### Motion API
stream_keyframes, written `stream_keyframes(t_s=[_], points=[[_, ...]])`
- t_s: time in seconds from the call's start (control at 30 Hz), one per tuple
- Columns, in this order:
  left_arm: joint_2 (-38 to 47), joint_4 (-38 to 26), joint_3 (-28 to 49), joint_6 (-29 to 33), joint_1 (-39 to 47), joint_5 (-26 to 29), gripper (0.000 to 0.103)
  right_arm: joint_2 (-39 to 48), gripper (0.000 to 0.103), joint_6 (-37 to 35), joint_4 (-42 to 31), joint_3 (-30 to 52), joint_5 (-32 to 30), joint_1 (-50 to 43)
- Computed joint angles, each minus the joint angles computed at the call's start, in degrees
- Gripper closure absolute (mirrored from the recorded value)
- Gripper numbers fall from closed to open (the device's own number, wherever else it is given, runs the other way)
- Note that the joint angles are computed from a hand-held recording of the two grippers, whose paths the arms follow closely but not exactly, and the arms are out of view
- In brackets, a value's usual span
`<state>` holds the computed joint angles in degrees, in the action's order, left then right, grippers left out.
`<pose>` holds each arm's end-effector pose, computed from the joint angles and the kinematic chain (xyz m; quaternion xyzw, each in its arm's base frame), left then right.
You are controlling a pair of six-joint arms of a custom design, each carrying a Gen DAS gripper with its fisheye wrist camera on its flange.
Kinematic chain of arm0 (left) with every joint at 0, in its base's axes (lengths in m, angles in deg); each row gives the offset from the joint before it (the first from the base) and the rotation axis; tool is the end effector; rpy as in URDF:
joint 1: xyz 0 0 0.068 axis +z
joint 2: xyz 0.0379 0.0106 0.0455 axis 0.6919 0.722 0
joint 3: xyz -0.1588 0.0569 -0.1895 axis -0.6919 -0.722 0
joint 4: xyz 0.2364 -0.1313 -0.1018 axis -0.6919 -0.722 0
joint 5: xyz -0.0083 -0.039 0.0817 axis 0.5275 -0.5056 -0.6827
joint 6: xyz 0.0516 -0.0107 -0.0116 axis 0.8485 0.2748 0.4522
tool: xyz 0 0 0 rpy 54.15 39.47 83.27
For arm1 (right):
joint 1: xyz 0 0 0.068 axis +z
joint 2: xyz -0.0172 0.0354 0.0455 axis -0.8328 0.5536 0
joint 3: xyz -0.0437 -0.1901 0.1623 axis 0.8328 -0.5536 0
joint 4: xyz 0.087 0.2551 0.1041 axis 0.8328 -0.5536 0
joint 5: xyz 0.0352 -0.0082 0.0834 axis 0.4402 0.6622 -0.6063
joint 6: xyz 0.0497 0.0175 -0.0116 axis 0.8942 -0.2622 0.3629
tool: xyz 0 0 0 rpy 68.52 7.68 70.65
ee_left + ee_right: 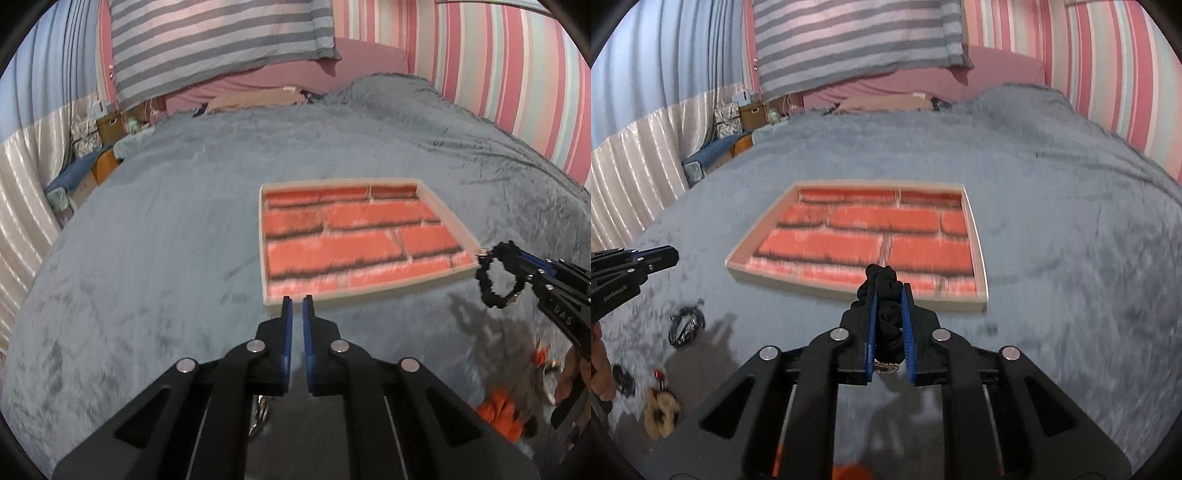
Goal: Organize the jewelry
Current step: 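Carry the braided bracelet and black scrunchie over the brick-pattern tray with both tools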
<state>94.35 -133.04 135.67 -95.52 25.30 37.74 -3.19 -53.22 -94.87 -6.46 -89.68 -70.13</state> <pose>0.1766 -0.0500 0.3011 0.0136 0.9173 0.0121 0.3977 0.1680 -0.0245 0.2791 -0.1437 0.8930 0.0953 0.4158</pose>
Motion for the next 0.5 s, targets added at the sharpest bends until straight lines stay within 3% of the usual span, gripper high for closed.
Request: stream_keyframes(t_s=[0.3,0.5], points=[[3.87,2.22,3.26,3.37,6.18,5.50,0.101,7.20,0.090,4.76,7.28,3.92,3.94,6.66],[-0.07,-1.65,1.83,5.34,14.40,9.32,0.100,6.07,0.090,4.44,6.69,2.27,2.16,5.37]])
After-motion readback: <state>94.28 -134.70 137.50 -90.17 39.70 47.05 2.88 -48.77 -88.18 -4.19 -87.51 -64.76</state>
